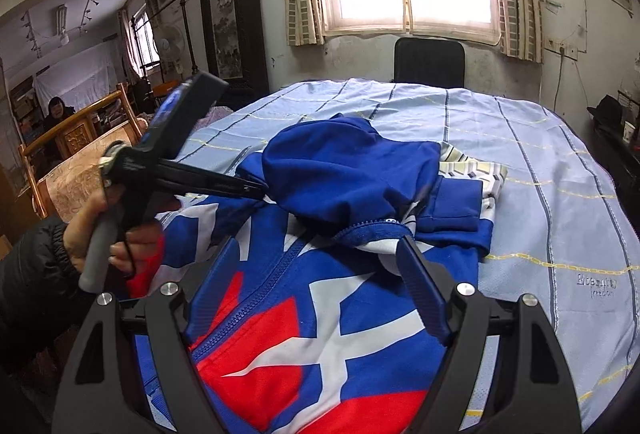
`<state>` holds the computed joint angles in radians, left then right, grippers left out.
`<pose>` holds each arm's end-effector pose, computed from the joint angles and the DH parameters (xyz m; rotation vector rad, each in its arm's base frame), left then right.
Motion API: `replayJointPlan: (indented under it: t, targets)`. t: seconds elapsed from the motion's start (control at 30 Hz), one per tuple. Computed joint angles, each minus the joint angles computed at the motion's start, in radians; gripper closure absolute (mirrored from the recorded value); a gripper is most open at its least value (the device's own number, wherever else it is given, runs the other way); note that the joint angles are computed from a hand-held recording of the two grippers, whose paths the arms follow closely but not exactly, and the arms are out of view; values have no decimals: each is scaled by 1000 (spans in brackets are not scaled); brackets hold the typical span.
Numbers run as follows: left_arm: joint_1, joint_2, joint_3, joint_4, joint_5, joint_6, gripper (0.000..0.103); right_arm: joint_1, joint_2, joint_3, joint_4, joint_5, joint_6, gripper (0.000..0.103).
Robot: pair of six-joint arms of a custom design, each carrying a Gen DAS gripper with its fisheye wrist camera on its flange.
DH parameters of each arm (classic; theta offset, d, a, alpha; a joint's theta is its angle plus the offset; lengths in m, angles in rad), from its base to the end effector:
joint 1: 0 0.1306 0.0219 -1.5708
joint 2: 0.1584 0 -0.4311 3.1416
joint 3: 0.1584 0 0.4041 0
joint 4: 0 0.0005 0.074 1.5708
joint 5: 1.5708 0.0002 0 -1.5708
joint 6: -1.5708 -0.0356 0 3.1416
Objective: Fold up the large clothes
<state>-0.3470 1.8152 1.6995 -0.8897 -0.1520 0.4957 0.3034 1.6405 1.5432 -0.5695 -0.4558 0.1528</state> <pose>0.6135 -0.2167 0.3882 -0.2469 2.5514 -0.1264 0.5726 0.1951 0.4456 -0.7414 2.0943 0.5912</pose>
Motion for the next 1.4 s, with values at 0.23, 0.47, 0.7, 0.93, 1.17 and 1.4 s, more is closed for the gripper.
replayJointPlan:
  t: [0.23, 0.47, 0.7, 0.93, 1.17, 1.4]
  targets:
    - [12, -67, -105, 10, 39, 9, 103, 0, 13, 16, -23, 19, 11, 25]
    - [33, -138, -166, 69, 66, 44, 68, -1, 46, 52, -51, 58, 15, 25]
    - [-12, -72, -20, 65, 58, 5, 24, 25, 98, 113, -65, 117, 66, 25]
    - [-20, 87, 189, -94, 74, -17, 95, 28, 186, 210, -177, 172, 75, 60]
    - [-22, -5, 51, -17, 40, -47, 95, 13, 205, 244, -265, 97, 82, 92]
    - [-6, 0, -9, -29, 85, -9, 93, 14, 225, 262, -330, 123, 113, 83]
